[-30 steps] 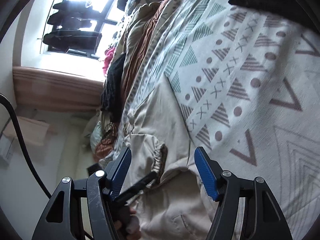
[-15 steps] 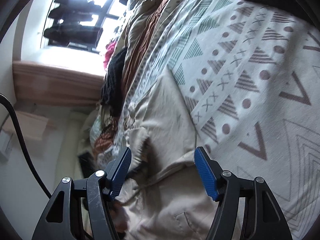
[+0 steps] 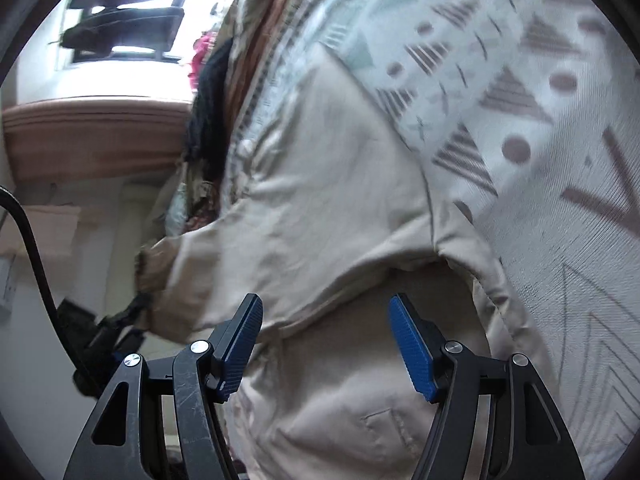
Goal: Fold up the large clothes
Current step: 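Grasp the elastic cuff with the left tool, reposition it, release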
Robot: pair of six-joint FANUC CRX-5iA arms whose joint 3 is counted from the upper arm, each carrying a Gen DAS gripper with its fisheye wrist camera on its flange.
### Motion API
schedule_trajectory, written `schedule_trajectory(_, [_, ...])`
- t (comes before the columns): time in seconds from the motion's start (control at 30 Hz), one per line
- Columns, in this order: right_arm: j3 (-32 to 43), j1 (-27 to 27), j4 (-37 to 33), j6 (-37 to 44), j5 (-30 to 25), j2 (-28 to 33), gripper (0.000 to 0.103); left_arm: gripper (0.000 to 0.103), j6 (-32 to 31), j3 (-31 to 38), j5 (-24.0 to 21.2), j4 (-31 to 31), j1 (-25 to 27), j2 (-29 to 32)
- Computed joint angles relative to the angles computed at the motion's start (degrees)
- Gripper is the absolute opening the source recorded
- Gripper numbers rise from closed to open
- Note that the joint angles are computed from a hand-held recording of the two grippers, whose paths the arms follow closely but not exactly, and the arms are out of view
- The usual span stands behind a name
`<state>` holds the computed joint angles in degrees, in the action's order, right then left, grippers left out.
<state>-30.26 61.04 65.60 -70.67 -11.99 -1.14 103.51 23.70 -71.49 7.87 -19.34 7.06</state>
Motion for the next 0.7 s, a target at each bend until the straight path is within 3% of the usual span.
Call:
schedule_trajectory(0.17, [-1.19, -1.31, 3.82, -4.09, -0.27, 0.18, 0.067, 0.034, -1.72, -6.47, 1.62, 2.42, 3.66, -2.52])
schedule_trajectory(0.3, [1.53, 2.16, -6.76, 5.62, -6.86, 0.58, 0.059, 0.035, -2.28, -12.21, 2.92, 4.09, 6.17, -3.76])
schedule_trajectory(0.5, [1.90, 2.51, -8.95, 6.55, -8.36, 0.56, 0.052, 0.036, -1.79, -18.50, 3.35, 3.84, 8.35, -3.77])
schedule_trajectory(0.63, [3.80, 3.68, -13.71, 11.64, -10.58, 0.98, 0.052, 0.037, 1.39, -18.64, 0.97, -1.18, 9.36, -3.56])
schedule_trajectory(0.7, [6.11, 4.69, -18.10, 16.64, -12.64, 1.67, 0.052, 0.037, 1.04, -20.81, 1.67, 0.09, 11.39, -4.72])
